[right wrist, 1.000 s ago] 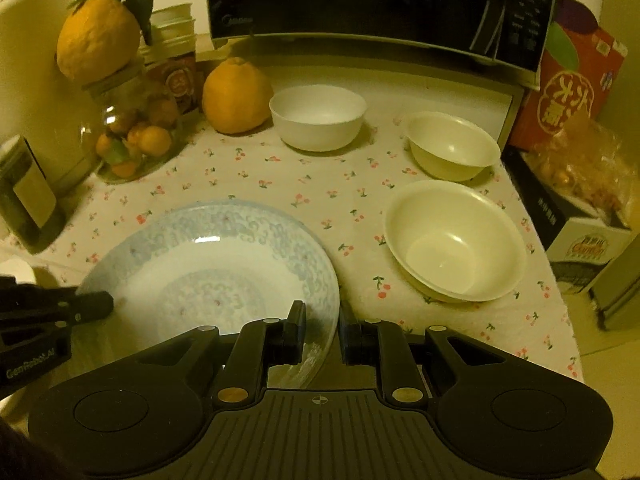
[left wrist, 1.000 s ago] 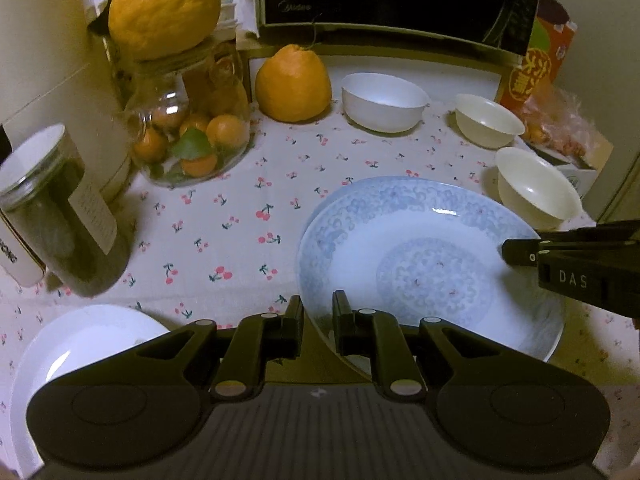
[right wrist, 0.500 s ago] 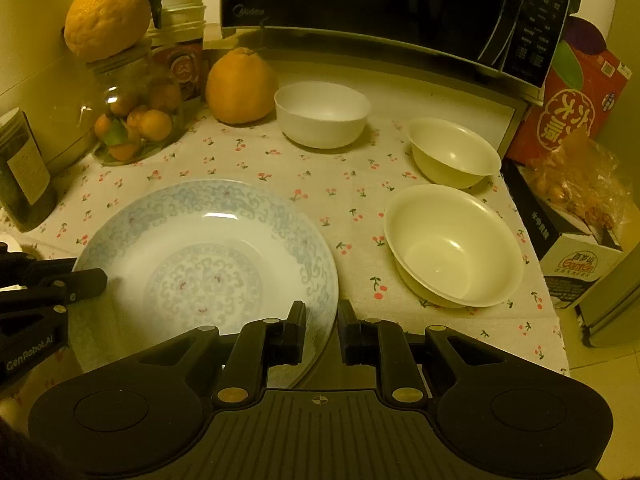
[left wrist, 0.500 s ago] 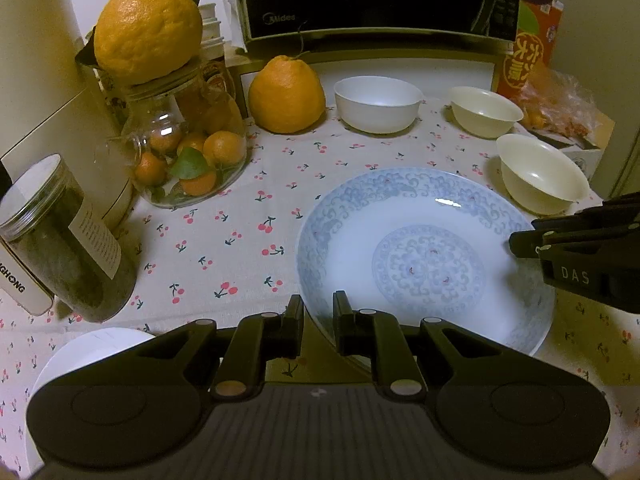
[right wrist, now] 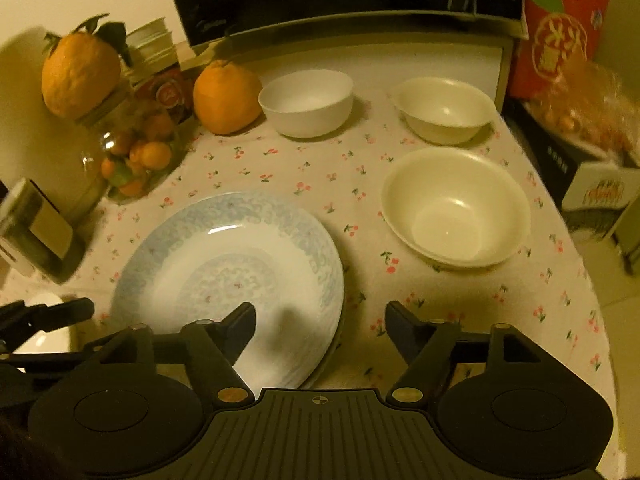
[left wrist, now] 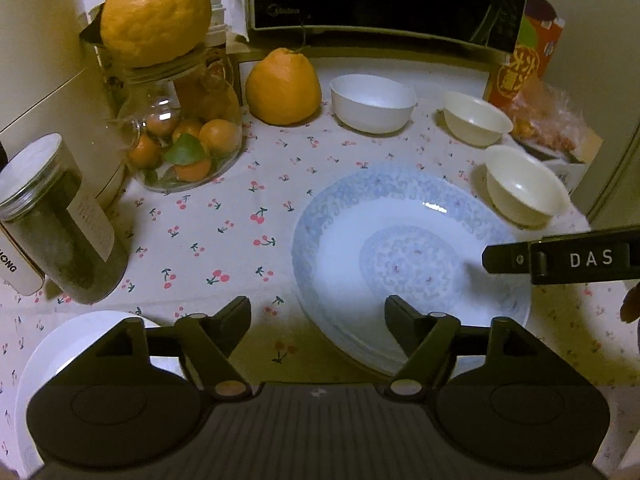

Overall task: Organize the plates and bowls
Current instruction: 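Open the left gripper and withdraw from the plate stack, then grasp the rim of the plain white plate with the left gripper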

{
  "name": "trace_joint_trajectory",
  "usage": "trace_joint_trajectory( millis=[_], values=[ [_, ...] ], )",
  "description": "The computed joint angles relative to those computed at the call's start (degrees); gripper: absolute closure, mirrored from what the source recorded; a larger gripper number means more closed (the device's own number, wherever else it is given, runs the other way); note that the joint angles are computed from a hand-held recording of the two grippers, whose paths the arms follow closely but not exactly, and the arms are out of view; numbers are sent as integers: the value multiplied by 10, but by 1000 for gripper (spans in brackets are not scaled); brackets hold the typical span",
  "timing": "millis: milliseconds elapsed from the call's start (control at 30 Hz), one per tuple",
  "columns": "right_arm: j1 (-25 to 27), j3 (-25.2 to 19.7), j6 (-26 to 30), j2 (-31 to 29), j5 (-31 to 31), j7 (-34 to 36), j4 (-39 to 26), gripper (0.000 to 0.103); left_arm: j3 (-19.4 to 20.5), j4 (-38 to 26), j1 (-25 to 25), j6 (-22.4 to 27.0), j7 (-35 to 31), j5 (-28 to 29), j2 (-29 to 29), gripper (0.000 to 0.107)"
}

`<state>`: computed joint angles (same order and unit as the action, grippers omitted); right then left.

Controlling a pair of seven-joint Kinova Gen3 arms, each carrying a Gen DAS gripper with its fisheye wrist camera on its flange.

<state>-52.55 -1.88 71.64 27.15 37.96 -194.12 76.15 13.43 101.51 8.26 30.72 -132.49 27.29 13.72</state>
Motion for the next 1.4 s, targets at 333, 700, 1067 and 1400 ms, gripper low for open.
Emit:
trace_joint_trajectory(
  millis=[333,700,1067,1400],
  values=[
    [-2,-10,-9,-14,-12,-6,0,16,-7,-10,-23,44,-37,34,-9,15],
    [-23,-14,-26,-10,-5,9,-16,15,-27,-6,-36,57,-60,38,-20,9],
    [-54,-5,-81,11,23,9,-35,13,-45,2,-85,63,-123,67,-24,7],
    [-78,14,-112,50,30,33,-74,13,-61,-3,-145,84,-179,104,-11,7]
  ],
)
